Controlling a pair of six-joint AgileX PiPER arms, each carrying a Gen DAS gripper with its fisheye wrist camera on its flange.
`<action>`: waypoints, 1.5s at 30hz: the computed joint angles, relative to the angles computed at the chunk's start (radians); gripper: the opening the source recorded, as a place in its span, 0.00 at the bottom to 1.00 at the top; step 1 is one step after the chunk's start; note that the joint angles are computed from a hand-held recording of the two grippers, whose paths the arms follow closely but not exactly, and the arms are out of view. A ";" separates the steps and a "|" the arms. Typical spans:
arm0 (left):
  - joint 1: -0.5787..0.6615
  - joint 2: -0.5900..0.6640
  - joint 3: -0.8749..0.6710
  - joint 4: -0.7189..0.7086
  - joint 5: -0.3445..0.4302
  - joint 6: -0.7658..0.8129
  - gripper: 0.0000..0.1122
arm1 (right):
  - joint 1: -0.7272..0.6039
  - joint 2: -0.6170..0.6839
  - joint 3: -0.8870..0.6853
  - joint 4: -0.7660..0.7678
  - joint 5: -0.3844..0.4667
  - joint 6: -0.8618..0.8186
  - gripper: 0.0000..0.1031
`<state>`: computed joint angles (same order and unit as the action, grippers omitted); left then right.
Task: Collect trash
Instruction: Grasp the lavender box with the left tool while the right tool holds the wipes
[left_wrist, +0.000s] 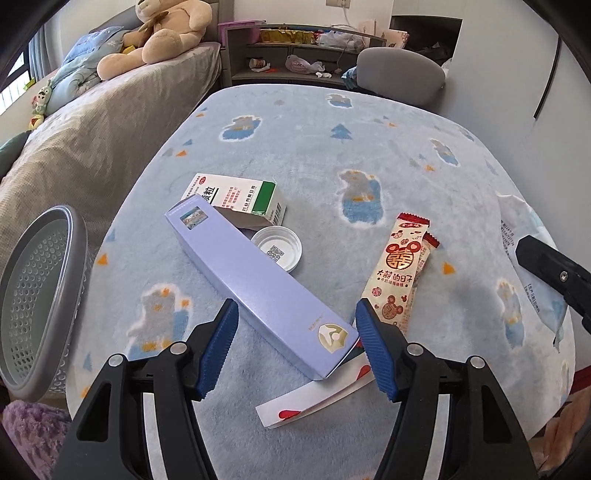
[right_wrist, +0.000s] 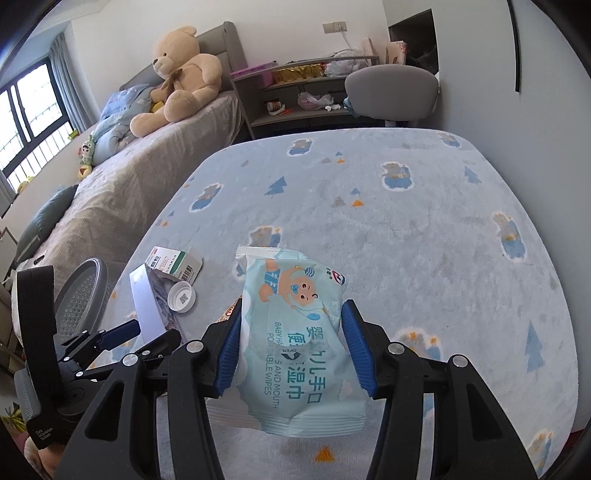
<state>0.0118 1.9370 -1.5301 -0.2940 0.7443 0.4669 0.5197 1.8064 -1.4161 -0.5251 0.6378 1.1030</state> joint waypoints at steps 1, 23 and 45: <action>-0.001 -0.001 0.003 0.005 -0.005 0.000 0.58 | -0.002 -0.001 0.002 0.003 -0.002 -0.001 0.49; 0.015 0.028 0.006 0.088 -0.025 -0.024 0.61 | 0.006 0.020 -0.016 0.017 0.004 -0.013 0.49; 0.160 0.144 -0.188 0.021 0.088 0.081 0.61 | 0.026 0.072 -0.074 0.050 0.021 -0.052 0.49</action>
<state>0.1722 2.0808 -1.7179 -0.2734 0.8318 0.5474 0.5455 1.8784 -1.4906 -0.4756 0.6584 1.0506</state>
